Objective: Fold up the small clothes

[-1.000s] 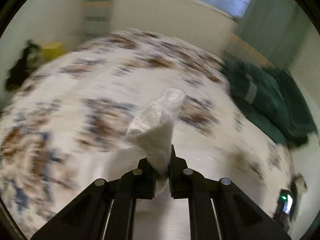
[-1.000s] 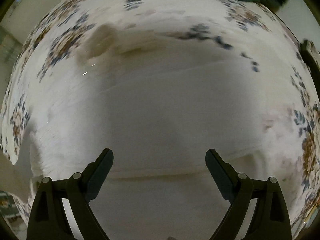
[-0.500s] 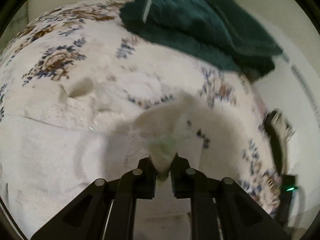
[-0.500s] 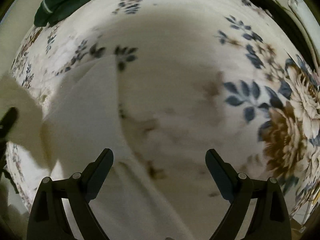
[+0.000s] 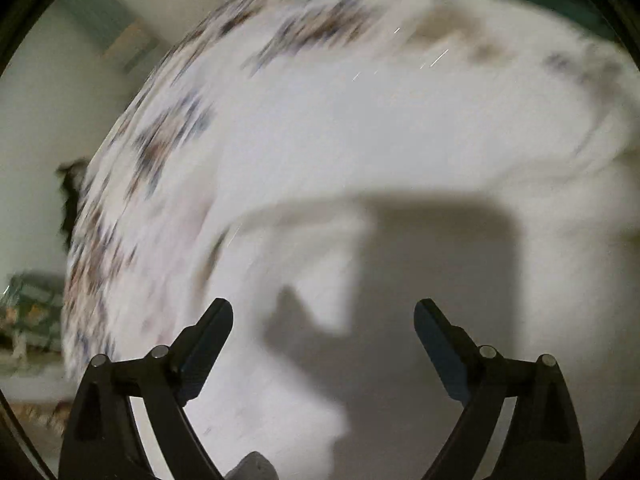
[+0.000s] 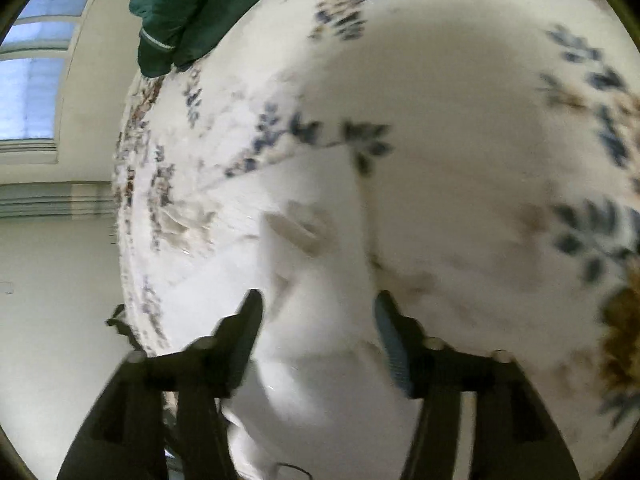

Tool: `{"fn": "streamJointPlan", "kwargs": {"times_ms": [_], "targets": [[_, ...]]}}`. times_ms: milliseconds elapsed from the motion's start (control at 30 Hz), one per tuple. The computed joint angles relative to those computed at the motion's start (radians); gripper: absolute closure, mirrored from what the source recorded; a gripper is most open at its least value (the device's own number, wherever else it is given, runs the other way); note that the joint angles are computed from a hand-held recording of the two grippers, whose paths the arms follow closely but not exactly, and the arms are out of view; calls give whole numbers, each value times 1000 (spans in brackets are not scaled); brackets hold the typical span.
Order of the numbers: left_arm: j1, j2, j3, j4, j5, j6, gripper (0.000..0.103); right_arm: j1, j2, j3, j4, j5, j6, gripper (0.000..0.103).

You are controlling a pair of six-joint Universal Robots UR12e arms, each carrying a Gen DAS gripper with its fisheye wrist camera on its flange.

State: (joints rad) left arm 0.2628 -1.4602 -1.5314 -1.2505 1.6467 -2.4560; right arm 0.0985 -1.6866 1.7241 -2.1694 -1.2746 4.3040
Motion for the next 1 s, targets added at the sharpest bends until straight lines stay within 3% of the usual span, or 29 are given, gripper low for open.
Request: {"fn": "streamJointPlan", "kwargs": {"times_ms": [133,200,267,300,433,467,567,600,667,700,733,867,1000], "targets": [[58,3,-18,-52,-33,-45,10,12,116,-114,151,-19,-79,37],[70,5,-27,-59,-58,-64,5,14,153,-141,180,6,-107,40],[70,3,-34,-57,-59,-84,0,28,172,-154,168,1,-141,91],[69,-1,-36,-61,-56,-97,0,41,181,-175,199,-26,-180,100],[87,-9,-31,-86,-116,-161,0,89,190,-242,241,-252,-276,100],[92,-8,-32,-83,-133,-166,0,85,195,-256,274,-259,-310,100],[111,5,-52,-59,-183,-159,0,41,213,-275,417,-102,-379,93],[113,4,-48,-67,-191,-150,0,30,208,-276,442,-99,-373,93],[118,1,-38,-84,-200,-134,0,15,160,-230,394,-131,-289,79],[120,2,-33,-90,-204,-136,0,-5,127,-191,343,-113,-226,64],[122,6,-32,-89,-207,-141,0,-31,92,-140,271,-87,-157,59],[125,25,-15,-115,-213,-148,0,-102,65,-50,148,35,-134,59],[125,81,-28,-105,-179,-128,0,-147,112,-2,85,197,-158,59]]}}
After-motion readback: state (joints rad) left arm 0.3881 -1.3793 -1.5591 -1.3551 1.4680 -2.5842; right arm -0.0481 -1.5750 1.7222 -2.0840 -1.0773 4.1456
